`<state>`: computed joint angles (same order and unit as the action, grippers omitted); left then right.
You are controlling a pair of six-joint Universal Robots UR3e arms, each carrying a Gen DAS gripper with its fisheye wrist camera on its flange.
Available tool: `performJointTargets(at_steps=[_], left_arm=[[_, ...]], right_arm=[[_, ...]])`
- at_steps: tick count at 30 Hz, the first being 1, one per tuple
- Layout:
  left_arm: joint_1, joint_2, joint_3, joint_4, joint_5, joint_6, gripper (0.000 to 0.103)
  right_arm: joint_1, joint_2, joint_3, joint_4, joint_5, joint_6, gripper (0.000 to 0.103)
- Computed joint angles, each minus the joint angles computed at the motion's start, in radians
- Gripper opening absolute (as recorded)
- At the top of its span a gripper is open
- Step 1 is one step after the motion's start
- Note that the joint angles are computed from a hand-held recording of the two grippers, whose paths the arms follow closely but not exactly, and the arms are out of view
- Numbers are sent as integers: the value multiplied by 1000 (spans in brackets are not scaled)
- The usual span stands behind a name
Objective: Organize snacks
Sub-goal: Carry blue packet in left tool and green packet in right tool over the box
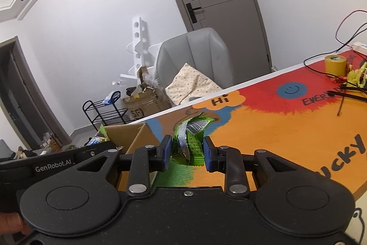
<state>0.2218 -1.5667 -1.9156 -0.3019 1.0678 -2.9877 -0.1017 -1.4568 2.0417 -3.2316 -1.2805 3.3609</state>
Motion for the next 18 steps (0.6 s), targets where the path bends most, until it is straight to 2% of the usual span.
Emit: performJointTargets(at_steps=[8, 18], left_arm=[[107, 50, -21, -57, -64, 62, 39], [203, 38, -23, -70, -107, 91, 39]], right_arm=[[79, 44, -73, 17, -47, 12, 27], [178, 148, -226, 69, -99, 5, 27]])
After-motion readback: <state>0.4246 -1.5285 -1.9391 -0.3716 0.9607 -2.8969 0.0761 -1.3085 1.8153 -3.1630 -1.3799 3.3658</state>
